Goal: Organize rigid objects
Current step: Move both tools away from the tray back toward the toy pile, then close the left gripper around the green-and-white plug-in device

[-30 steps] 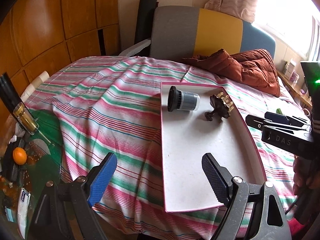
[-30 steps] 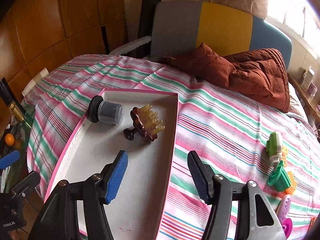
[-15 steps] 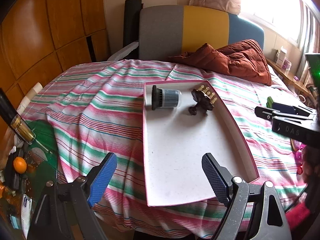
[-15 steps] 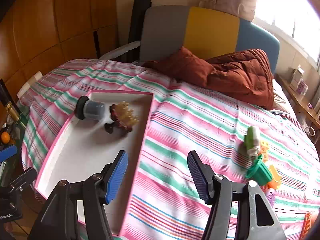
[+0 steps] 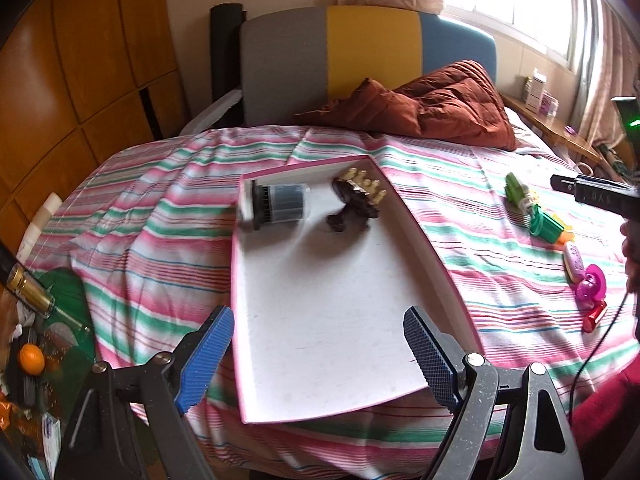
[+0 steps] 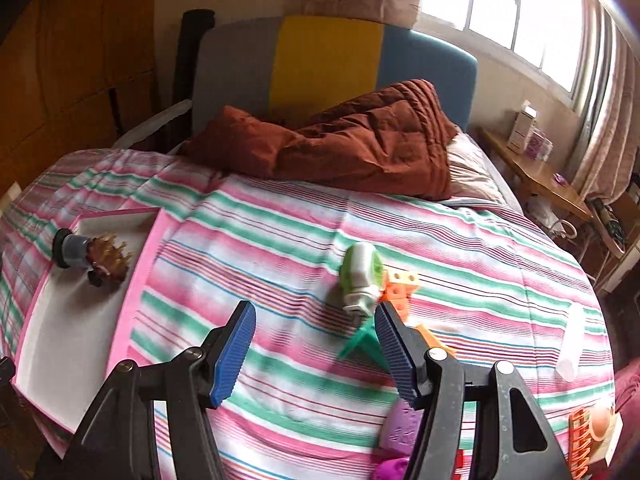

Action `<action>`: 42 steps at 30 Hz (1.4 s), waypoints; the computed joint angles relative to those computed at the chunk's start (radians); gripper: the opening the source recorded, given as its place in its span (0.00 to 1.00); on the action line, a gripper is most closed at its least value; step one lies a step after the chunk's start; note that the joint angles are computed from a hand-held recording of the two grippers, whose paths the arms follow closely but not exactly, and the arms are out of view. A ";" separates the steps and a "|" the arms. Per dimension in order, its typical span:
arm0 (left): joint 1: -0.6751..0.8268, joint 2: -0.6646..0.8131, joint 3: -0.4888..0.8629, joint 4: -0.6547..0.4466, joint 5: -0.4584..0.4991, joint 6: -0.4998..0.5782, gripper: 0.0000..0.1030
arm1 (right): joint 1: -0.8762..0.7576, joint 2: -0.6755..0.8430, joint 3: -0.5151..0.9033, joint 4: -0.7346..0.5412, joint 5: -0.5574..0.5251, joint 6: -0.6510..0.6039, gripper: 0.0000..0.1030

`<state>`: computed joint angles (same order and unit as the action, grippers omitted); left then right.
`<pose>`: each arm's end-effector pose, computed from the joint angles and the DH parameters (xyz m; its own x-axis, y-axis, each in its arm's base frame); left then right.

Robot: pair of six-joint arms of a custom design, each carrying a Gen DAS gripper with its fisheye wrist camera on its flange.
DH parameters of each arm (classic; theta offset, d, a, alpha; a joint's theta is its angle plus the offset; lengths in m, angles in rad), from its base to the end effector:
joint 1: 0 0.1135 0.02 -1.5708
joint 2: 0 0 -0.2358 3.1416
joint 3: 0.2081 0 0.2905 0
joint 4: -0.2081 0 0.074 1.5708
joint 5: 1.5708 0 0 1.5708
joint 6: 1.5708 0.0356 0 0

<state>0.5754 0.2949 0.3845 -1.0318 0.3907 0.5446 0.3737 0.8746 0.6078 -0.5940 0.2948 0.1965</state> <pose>0.1206 0.0621 0.1808 -0.7438 0.0886 -0.6625 0.0819 0.9958 0.0412 0.2172 0.0740 0.1954 -0.7262 -0.0841 -0.6823 -0.0318 0.9955 -0.0888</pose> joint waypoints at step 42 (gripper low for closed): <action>-1.059 1.472 0.799 0.593 -0.204 -0.741 0.87 | -0.705 0.080 -0.027 0.031 -0.400 0.029 0.61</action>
<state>-0.4837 1.7668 1.1839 -0.4386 0.1867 -0.1968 -0.3313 0.9542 0.5809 -0.5627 -0.1054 0.2256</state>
